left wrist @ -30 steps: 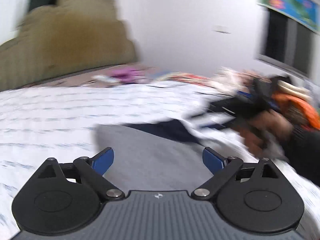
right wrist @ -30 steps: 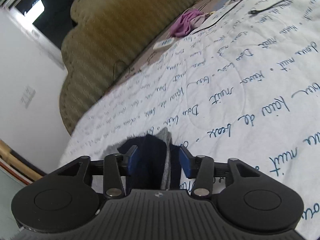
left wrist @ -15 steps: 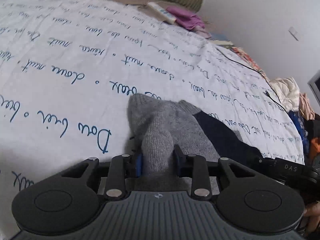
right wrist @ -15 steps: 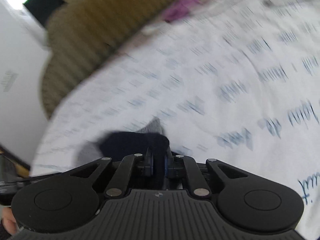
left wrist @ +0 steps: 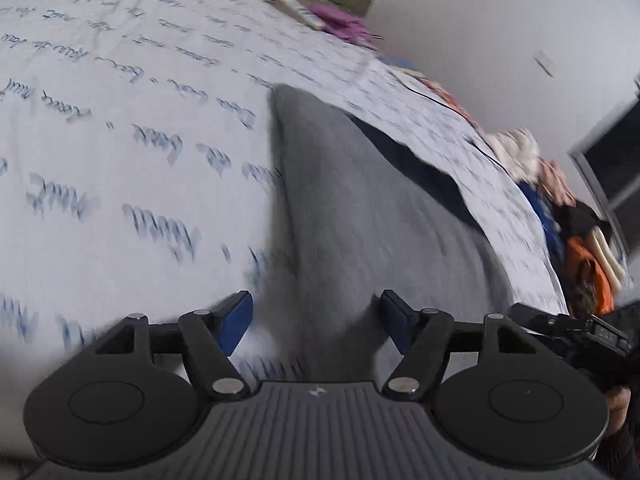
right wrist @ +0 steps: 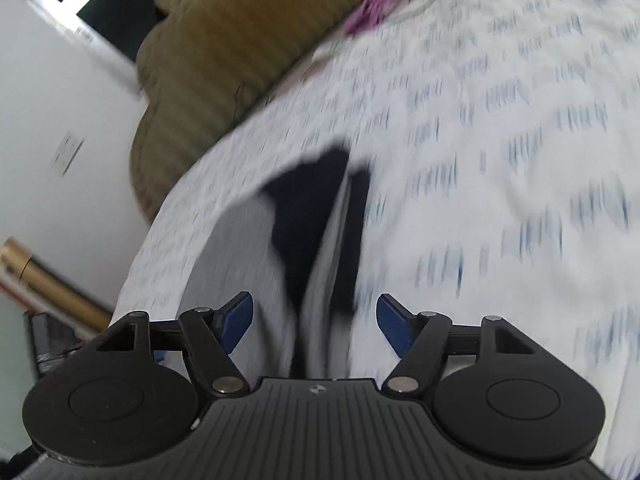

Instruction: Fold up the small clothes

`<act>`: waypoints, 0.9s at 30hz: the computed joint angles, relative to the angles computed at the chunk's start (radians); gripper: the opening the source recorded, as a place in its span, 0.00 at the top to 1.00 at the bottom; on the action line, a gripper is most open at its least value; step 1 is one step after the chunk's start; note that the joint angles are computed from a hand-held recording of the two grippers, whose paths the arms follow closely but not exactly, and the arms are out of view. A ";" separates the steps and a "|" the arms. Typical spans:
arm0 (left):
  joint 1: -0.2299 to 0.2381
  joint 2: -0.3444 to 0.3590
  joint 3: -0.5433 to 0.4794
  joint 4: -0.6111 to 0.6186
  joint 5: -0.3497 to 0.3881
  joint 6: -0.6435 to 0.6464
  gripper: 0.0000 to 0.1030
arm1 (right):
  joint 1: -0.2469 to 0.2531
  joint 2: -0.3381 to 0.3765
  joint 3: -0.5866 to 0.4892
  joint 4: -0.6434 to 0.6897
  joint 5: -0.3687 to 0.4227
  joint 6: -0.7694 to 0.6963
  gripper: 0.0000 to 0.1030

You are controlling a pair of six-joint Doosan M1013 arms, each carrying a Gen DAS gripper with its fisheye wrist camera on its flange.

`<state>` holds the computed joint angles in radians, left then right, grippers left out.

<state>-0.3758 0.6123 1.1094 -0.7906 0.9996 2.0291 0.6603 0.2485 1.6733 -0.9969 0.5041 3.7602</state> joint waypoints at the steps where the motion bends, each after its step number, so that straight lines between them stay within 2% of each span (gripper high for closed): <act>1: -0.005 -0.011 0.018 -0.001 -0.009 0.023 0.32 | 0.003 0.007 -0.002 0.025 -0.027 -0.008 0.31; 2: -0.010 -0.013 0.021 -0.001 -0.003 0.045 0.34 | 0.003 0.007 -0.002 0.025 -0.027 -0.008 0.32; 3: -0.016 -0.012 0.016 0.014 0.000 0.053 0.37 | 0.008 0.017 -0.010 0.054 -0.034 -0.032 0.47; 4: -0.019 -0.003 -0.003 0.019 0.032 0.054 0.69 | 0.014 0.034 -0.028 0.081 -0.017 -0.052 0.71; 5: -0.019 0.013 -0.034 0.024 0.085 0.033 0.81 | 0.015 0.034 -0.026 0.064 -0.018 -0.034 0.83; 6: -0.018 0.020 -0.054 0.039 0.104 -0.006 0.82 | 0.018 0.029 -0.023 0.034 -0.021 0.037 0.83; 9: -0.013 0.030 -0.091 0.083 0.134 -0.010 0.86 | 0.038 0.018 -0.023 -0.025 0.015 0.095 0.84; 12: -0.009 0.038 -0.091 0.095 0.153 0.015 0.86 | 0.047 0.035 -0.021 0.045 0.037 0.027 0.86; 15: -0.002 0.031 -0.092 0.067 0.154 0.048 0.78 | 0.041 0.022 -0.006 -0.017 0.000 0.104 0.71; 17: 0.012 0.030 -0.109 0.039 0.153 0.029 0.56 | 0.044 -0.003 0.007 -0.132 0.025 0.187 0.58; 18: 0.020 0.025 -0.104 -0.001 0.121 0.038 0.46 | 0.045 -0.012 0.010 -0.196 0.058 0.226 0.37; 19: 0.028 0.020 -0.093 -0.051 0.067 0.044 0.22 | 0.040 -0.022 0.017 -0.254 0.075 0.266 0.24; 20: 0.030 0.018 -0.088 -0.087 0.007 0.030 0.13 | 0.027 -0.029 0.025 -0.310 0.073 0.312 0.22; 21: 0.030 0.032 -0.109 -0.116 -0.008 0.007 0.13 | 0.006 -0.034 0.035 -0.363 0.047 0.361 0.20; 24: 0.027 0.152 -0.284 -0.186 0.134 -0.087 0.13 | -0.082 -0.021 0.048 -0.458 -0.085 0.498 0.20; 25: 0.018 0.182 -0.331 -0.144 0.148 -0.145 0.13 | -0.106 -0.010 0.042 -0.417 -0.109 0.469 0.20; 27: 0.002 0.224 -0.395 -0.065 0.164 -0.214 0.13 | -0.142 0.014 0.024 -0.248 -0.151 0.344 0.21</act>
<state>-0.3741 0.8367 0.7141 -0.8557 1.1637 1.8149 0.5183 0.2624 1.6972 -1.2452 0.3529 4.1043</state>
